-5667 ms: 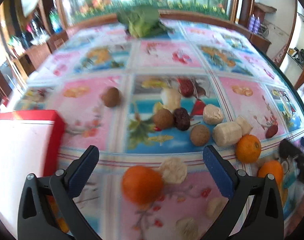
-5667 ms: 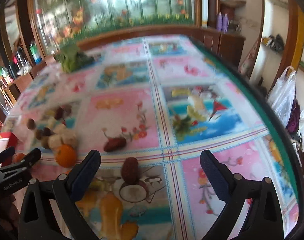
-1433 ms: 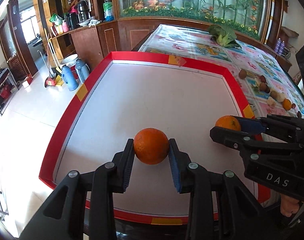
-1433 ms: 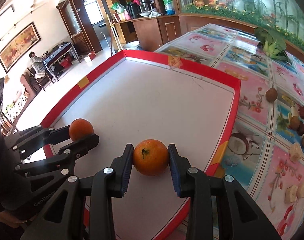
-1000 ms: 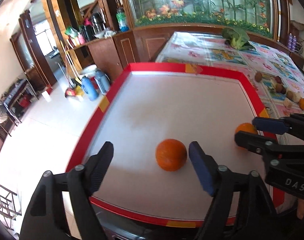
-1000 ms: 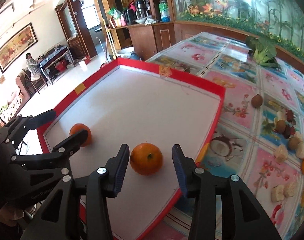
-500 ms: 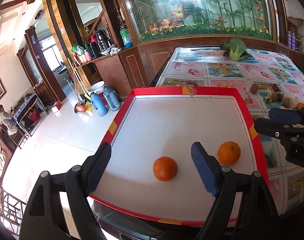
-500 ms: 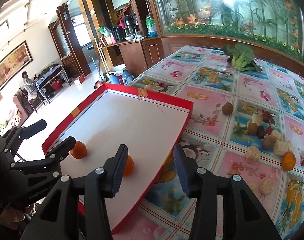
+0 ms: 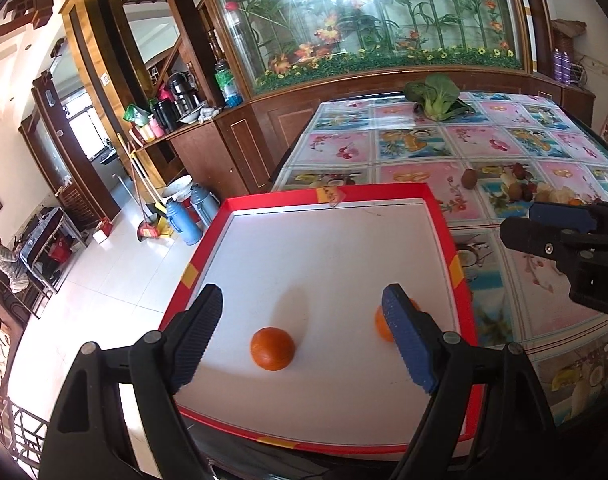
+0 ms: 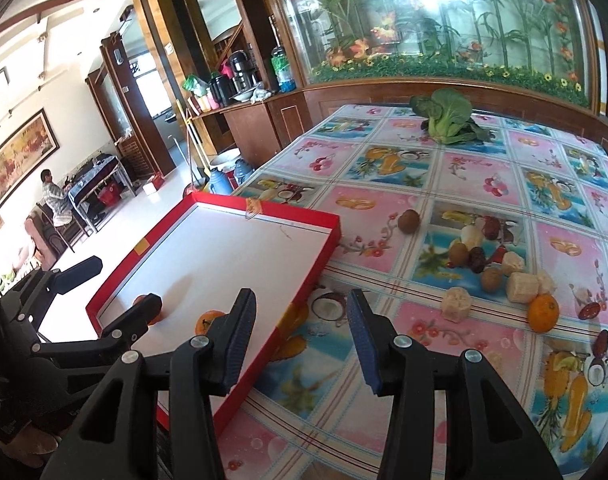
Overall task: Organize fruits
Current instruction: 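Move both tools back over the fruit on the tablecloth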
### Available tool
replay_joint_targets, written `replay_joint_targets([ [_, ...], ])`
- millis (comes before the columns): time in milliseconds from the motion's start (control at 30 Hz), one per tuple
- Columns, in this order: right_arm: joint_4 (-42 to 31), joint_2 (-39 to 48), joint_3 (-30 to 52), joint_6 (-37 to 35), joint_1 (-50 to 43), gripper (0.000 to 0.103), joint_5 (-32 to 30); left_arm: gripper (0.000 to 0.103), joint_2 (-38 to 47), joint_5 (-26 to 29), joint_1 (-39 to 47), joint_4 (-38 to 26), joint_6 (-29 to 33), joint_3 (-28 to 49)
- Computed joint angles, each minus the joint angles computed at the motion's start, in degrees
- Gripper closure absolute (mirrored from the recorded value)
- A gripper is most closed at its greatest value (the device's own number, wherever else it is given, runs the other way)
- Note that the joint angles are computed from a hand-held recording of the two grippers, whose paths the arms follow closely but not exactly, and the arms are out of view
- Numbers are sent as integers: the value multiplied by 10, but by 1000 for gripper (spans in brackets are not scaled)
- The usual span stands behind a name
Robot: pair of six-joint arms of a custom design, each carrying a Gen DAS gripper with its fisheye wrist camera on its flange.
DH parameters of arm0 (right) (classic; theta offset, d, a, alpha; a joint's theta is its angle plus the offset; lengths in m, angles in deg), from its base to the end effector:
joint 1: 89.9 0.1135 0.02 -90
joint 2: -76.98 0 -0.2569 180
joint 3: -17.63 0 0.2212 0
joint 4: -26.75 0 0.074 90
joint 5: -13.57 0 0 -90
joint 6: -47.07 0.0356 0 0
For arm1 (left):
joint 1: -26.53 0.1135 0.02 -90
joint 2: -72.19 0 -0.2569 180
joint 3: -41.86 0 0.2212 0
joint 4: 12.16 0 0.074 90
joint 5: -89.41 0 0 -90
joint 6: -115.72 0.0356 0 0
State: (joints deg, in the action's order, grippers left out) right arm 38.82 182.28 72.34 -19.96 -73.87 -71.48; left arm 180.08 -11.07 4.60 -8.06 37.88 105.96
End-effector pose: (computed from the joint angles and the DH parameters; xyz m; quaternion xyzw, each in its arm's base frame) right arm 0.3025 0.0837 0.1222 0.0732 0.8971 0.1082 0.4220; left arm 0.3201 -0.1219 0.1353 0.2271 0.8732 0.0463 0.4288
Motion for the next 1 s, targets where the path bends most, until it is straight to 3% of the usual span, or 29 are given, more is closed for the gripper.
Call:
replay_joint_targets([
  [667,71,-75,-120,2,-115,56,-48,20,28,-44,-109,-60,-12,66],
  [867,99,-137,-209,-61,-217,56,-53,20,61,-17,-140,-89,-6,99],
  [1000,102,-153,-265,-107,-332,56,-98,21,100,22,-160,-132,-15,141],
])
